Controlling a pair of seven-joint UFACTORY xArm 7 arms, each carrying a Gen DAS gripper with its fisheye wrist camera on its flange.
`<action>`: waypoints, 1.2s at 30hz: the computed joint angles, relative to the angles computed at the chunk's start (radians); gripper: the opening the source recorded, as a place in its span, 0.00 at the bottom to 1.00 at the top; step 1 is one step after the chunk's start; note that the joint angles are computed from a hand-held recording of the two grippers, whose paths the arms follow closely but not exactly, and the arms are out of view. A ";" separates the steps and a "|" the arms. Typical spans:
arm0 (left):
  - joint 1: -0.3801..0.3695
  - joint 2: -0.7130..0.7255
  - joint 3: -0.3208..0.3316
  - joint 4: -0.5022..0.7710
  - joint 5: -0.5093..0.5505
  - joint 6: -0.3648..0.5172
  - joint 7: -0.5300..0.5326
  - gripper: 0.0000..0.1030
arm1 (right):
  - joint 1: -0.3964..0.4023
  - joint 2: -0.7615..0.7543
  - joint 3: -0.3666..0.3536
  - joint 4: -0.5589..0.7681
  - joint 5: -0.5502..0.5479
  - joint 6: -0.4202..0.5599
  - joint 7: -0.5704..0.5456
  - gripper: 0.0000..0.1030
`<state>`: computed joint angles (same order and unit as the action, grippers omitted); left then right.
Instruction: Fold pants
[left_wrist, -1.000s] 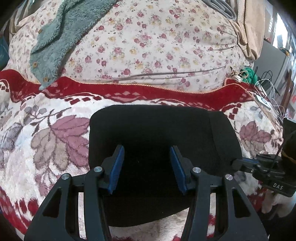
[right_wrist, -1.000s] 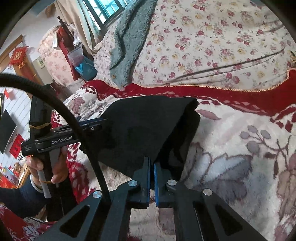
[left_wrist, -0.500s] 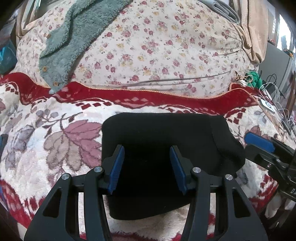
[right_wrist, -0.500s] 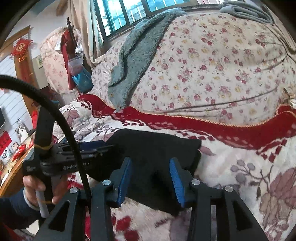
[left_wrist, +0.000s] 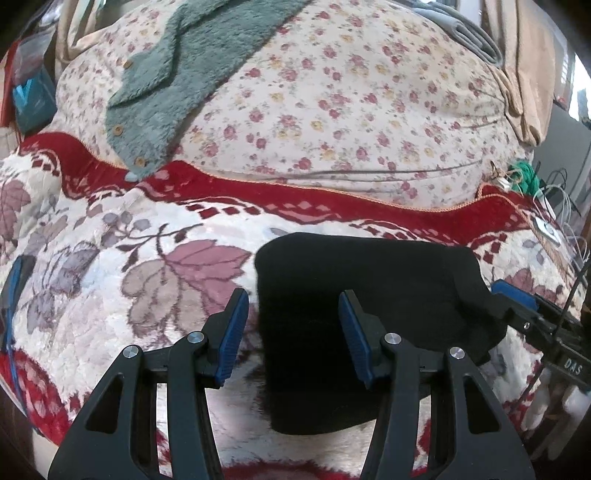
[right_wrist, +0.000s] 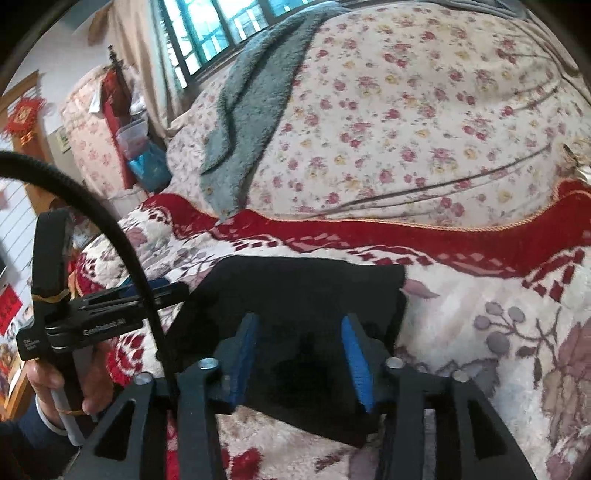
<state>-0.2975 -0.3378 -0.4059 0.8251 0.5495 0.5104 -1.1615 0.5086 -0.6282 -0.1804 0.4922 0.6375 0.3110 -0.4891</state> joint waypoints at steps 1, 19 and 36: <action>-0.006 -0.007 0.014 -0.012 -0.016 -0.018 0.007 0.49 | -0.009 0.008 -0.001 0.004 -0.004 0.001 0.006 0.52; -0.148 0.108 0.208 -0.075 -0.568 -0.232 0.459 0.69 | -0.008 0.247 -0.175 0.136 0.395 0.295 -0.245 0.70; -0.127 0.150 0.167 -0.073 -0.562 -0.299 0.507 0.56 | -0.167 0.248 -0.003 0.127 0.561 0.333 -0.427 0.50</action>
<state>-0.4244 -0.1877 -0.2386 0.7524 -0.0125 0.2115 -0.6543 0.3416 -0.3797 -0.1839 0.6190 1.1988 0.6439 -0.9164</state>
